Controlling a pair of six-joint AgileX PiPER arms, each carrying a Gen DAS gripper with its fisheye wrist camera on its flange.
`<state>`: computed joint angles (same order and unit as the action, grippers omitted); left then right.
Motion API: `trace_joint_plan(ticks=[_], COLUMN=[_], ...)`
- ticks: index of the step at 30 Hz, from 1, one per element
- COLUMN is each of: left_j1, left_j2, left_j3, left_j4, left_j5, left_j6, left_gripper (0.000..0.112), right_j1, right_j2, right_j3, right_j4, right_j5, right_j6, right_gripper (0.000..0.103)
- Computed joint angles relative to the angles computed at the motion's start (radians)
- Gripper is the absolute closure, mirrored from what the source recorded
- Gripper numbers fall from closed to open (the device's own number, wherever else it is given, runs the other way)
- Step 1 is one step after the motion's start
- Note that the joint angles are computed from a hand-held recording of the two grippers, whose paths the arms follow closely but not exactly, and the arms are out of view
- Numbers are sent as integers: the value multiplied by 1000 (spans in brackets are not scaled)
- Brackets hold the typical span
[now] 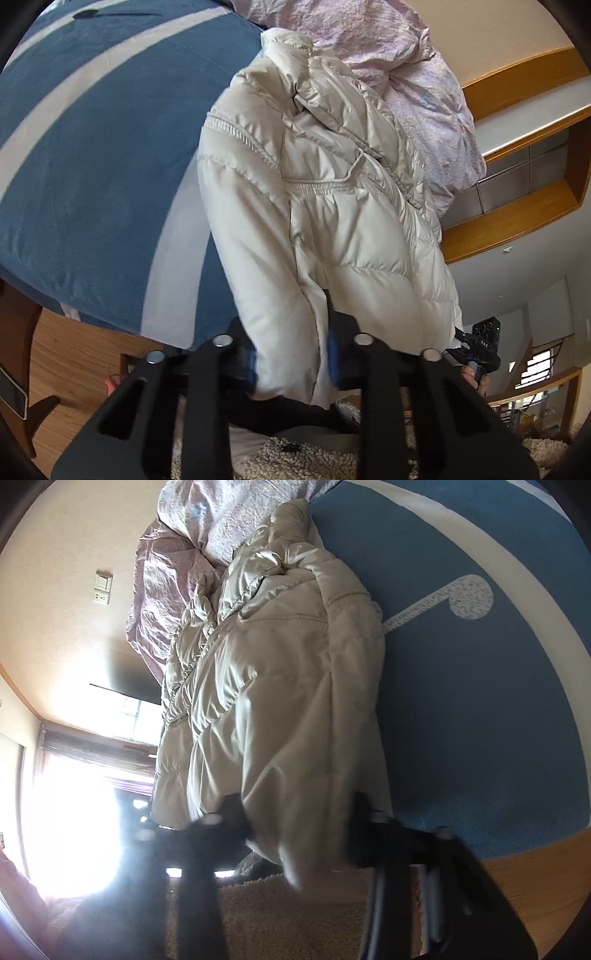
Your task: Fold large clothes
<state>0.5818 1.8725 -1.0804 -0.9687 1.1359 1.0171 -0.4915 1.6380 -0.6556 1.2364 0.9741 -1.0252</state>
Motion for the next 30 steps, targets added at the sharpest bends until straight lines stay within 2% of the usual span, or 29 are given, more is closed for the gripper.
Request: trace_joint_plan(ticks=[2, 5, 11, 19, 22, 25, 30], left_j1=[12, 25, 52, 57, 34, -1, -92], left_j2=[-5, -16, -22, -66, -63, -51, 16], left_j3=[-7, -22, -58, -102, -152, -233, -456], left_j4=[-13, -32, -92, -210, -233, -251, -250], left_j5=[3, 3, 38, 45, 32, 10, -55], left_j6=[6, 4, -1, 19, -9, -42, -155], left_gripper=[98, 99, 99, 100, 100, 100, 99], right_j1=[4, 31, 54, 159, 183, 201, 294], right_j2=[-26, -104, -223, -340, -327, -291, -196], right_j3=[9, 25, 31, 23, -25, -127, -349], right_j4=[26, 54, 115, 290, 332, 271, 181], right_j5=[-12, -57, -105, -265, -297, -327, -478], right_j6=[-19, -33, -74, -175, -176, -106, 32], right_gripper=[83, 86, 88, 89, 89, 89, 89])
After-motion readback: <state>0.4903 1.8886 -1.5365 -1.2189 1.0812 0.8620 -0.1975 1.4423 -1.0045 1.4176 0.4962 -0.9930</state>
